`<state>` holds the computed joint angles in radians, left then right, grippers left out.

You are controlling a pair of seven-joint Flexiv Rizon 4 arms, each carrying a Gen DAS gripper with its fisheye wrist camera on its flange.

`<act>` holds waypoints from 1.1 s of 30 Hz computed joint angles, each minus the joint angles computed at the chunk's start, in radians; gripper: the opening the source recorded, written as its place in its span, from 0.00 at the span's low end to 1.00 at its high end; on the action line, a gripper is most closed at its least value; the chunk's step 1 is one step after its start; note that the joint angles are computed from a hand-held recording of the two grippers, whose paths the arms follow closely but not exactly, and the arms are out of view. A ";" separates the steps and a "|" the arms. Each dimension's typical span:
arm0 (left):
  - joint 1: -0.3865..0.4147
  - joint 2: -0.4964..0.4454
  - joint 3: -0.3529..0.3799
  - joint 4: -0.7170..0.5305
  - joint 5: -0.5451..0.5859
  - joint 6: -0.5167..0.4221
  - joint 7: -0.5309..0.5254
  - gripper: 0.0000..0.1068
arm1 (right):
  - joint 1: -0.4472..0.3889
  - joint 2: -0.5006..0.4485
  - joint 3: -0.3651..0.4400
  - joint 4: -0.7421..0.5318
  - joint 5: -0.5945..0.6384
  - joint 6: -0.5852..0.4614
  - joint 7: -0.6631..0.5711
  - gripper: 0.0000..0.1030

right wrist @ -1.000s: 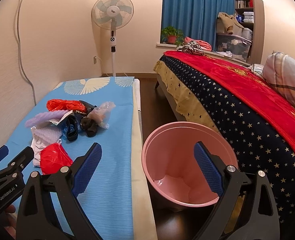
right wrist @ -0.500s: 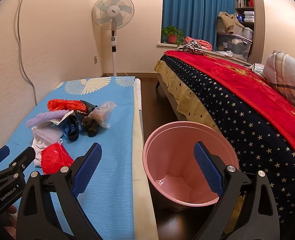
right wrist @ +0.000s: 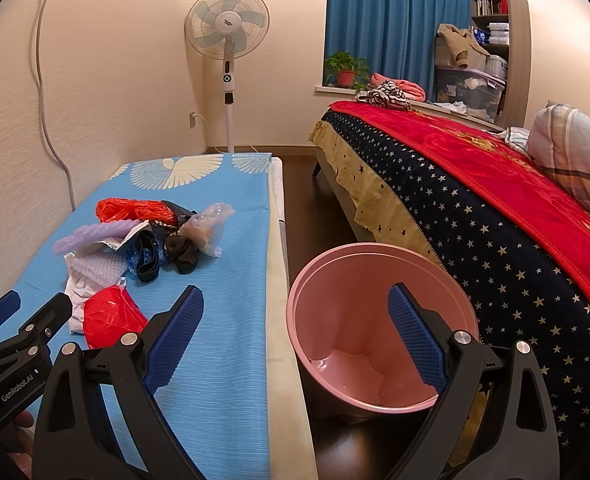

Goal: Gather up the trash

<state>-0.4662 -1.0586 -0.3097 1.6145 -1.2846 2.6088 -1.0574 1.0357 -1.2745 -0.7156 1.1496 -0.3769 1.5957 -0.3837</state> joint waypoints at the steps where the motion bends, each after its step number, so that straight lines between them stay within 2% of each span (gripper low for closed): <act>1: 0.000 0.000 0.000 -0.001 0.000 -0.001 0.000 0.84 | 0.000 0.000 0.000 -0.001 0.000 -0.001 0.000 0.89; 16: 0.001 0.001 0.000 0.003 0.004 -0.001 -0.005 0.84 | -0.009 0.002 0.021 -0.011 0.001 -0.002 -0.007 0.89; 19: 0.001 0.000 0.001 0.002 0.007 -0.001 -0.012 0.84 | -0.028 0.003 0.056 -0.033 -0.012 -0.003 -0.023 0.82; 21: 0.005 0.003 0.001 0.008 0.010 -0.004 -0.029 0.84 | -0.056 0.005 0.106 -0.058 -0.023 -0.002 -0.042 0.72; 24: 0.012 0.013 0.005 0.032 0.020 -0.008 -0.062 0.72 | -0.107 0.006 0.202 -0.094 -0.040 0.005 -0.087 0.59; 28: 0.014 0.017 0.006 0.041 -0.019 0.005 -0.077 0.50 | -0.187 -0.016 0.375 -0.183 -0.070 -0.009 -0.182 0.55; 33: 0.030 0.031 0.007 0.082 -0.038 0.020 -0.133 0.35 | -0.255 -0.086 0.580 -0.333 -0.097 -0.067 -0.326 0.56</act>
